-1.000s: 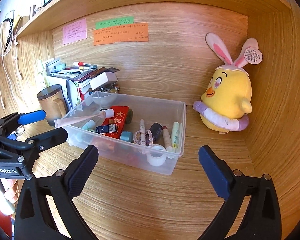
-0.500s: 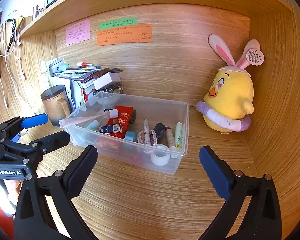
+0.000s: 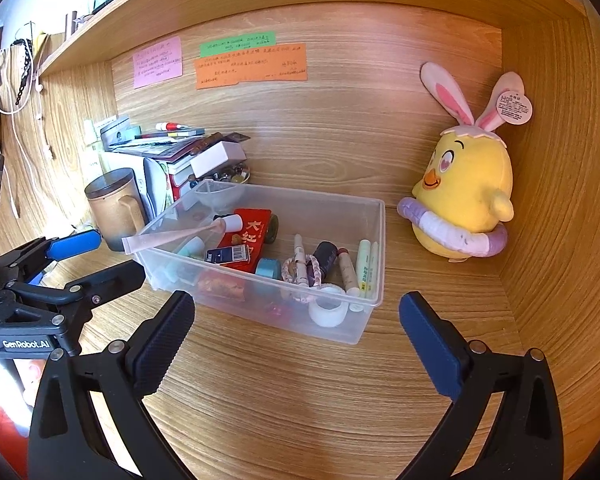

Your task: Organize objects

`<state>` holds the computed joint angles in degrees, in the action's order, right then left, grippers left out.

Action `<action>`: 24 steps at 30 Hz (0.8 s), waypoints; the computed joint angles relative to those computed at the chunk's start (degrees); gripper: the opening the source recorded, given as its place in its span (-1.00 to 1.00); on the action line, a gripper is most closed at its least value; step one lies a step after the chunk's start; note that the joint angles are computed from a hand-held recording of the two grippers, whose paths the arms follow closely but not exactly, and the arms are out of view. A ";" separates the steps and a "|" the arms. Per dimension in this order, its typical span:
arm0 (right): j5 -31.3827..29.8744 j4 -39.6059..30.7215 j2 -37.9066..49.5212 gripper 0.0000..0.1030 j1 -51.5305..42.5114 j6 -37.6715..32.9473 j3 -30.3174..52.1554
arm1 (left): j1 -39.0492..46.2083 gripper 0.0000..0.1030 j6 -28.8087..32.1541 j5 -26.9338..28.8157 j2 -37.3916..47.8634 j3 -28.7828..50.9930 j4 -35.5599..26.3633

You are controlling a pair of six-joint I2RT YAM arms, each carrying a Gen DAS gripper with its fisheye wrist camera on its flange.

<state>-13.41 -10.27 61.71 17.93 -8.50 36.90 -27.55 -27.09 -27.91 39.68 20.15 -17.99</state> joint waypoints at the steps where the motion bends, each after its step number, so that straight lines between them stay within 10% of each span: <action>1: 0.18 0.08 0.03 0.98 0.18 0.01 -0.01 | 0.05 0.94 0.06 0.02 -0.01 -0.06 0.08; 24: -0.10 0.56 1.72 0.99 -0.13 0.24 0.54 | 1.64 0.94 0.78 3.32 0.89 -0.33 1.86</action>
